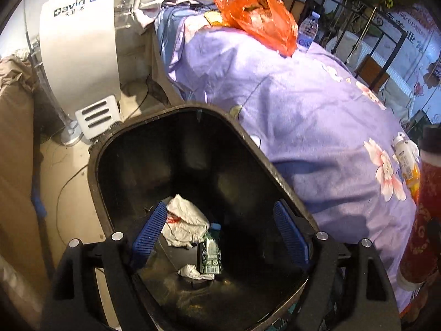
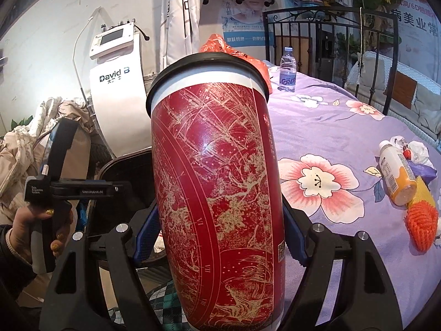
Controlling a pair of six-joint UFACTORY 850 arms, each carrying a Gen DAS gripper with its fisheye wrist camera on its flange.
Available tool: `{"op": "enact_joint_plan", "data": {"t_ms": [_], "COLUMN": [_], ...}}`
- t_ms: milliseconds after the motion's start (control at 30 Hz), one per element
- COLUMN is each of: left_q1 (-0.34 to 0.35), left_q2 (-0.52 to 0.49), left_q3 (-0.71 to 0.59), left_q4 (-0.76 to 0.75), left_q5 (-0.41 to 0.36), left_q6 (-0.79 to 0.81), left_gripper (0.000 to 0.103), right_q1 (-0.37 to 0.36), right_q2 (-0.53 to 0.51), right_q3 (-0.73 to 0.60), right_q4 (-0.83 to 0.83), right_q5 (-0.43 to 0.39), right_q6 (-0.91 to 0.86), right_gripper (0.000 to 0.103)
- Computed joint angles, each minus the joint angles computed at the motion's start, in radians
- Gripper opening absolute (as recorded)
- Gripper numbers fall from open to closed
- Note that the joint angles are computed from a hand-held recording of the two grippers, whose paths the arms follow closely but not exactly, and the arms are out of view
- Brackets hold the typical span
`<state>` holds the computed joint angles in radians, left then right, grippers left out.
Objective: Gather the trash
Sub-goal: 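Carry both items to the black bin while the left tool drops the printed bag in, then lower the red tumbler into the black bin and open the right tool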
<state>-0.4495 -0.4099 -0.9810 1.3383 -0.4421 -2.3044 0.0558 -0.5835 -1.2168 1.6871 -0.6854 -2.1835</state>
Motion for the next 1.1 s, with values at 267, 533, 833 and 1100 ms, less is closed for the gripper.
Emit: {"op": "enact_joint_plan", "data": {"t_ms": [267,533,833,1100], "left_q1": [-0.029,-0.012,0.003,0.014], "left_q2": [0.071,0.120,0.173,0.175], "left_q3": [0.028,0.049,0.102,0.122], "left_q4": [0.091,0.085,0.092,0.112], "left_q5": [-0.225,-0.335,-0.375,-0.340], "left_q6": [-0.141,-0.154,-0.199,-0.221], "left_gripper": [0.087,0.089,0.093,0.093], "right_q1": [0.044,0.140,0.252,0.324], "right_q2": [-0.053,-0.115,-0.221,-0.286], "right_q3": [-0.079,-0.175,-0.316,-0.381], "right_q4": [-0.173,-0.384,-0.590,-0.688], "right_q5": [-0.048,-0.103,-0.176,-0.112], "right_q6": [0.169,0.399,0.672,0.782], "right_gripper": [0.076,0.076,0.076,0.076]}}
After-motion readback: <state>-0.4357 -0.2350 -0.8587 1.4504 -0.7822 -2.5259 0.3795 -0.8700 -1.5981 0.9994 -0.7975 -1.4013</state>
